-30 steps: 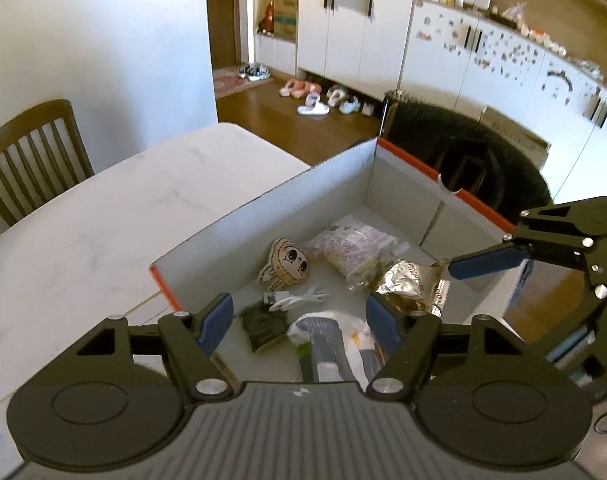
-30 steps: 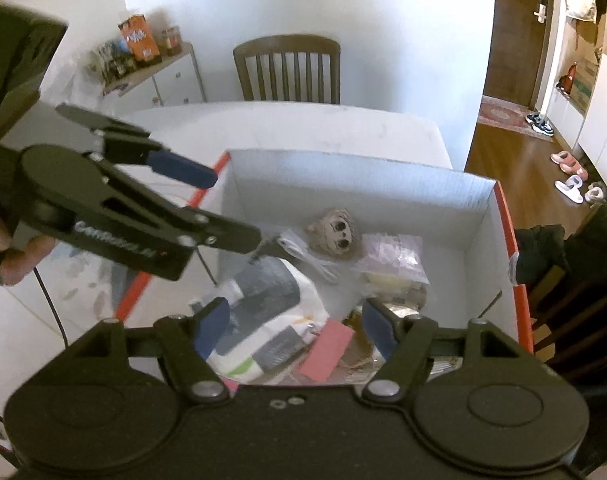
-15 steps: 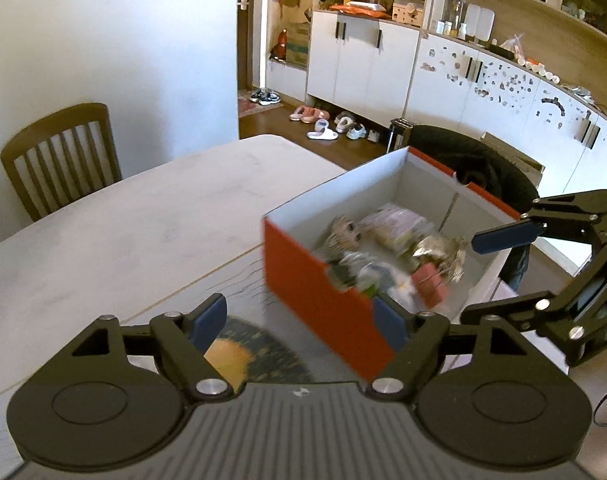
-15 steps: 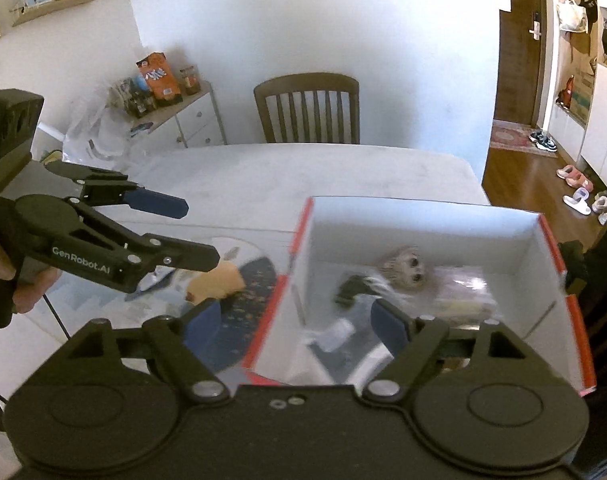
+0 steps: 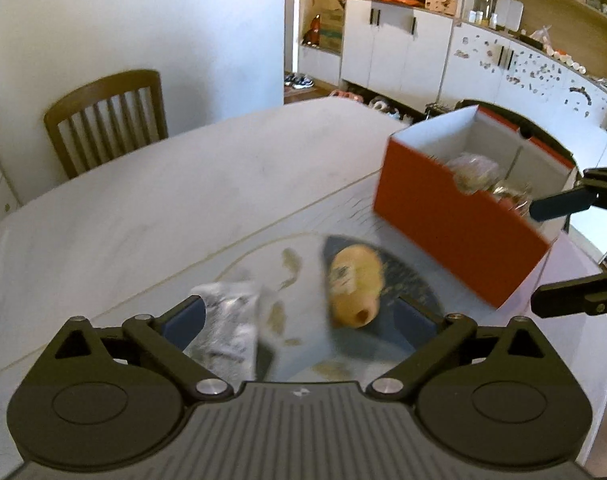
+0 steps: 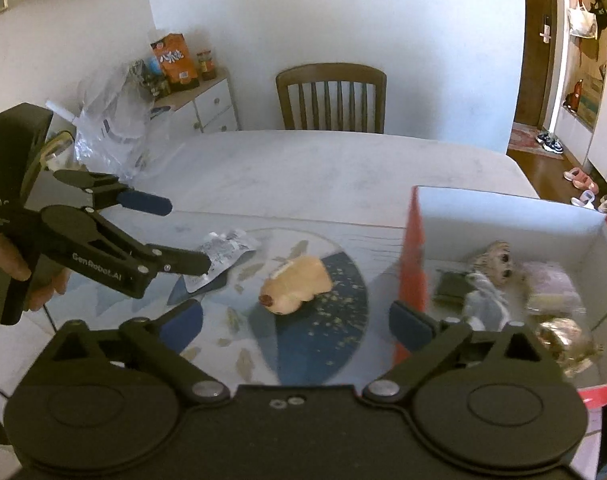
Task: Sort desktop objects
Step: 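Move both tools back over the silver packet and peach toy, then grasp the silver snack packet with the left tool while the right tool grasps the peach toy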
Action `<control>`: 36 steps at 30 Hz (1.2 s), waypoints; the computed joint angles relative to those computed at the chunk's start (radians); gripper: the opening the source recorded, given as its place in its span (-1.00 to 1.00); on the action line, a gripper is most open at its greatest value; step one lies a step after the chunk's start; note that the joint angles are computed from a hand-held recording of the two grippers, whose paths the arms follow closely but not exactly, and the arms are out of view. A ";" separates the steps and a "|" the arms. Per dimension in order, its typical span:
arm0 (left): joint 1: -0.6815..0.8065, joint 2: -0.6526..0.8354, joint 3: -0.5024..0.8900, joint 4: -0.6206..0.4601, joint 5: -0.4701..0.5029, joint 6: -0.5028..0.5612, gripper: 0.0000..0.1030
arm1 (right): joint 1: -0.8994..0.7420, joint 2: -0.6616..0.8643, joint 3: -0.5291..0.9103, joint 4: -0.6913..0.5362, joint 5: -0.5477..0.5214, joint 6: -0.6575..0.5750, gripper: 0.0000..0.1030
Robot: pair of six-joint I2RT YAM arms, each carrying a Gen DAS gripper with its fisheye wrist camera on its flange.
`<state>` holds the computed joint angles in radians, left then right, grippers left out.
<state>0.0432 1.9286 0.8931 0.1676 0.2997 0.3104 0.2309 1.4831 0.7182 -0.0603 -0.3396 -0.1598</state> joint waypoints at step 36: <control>0.086 0.449 0.266 0.146 -0.003 0.105 0.95 | 0.241 0.642 0.408 0.093 0.359 0.353 0.84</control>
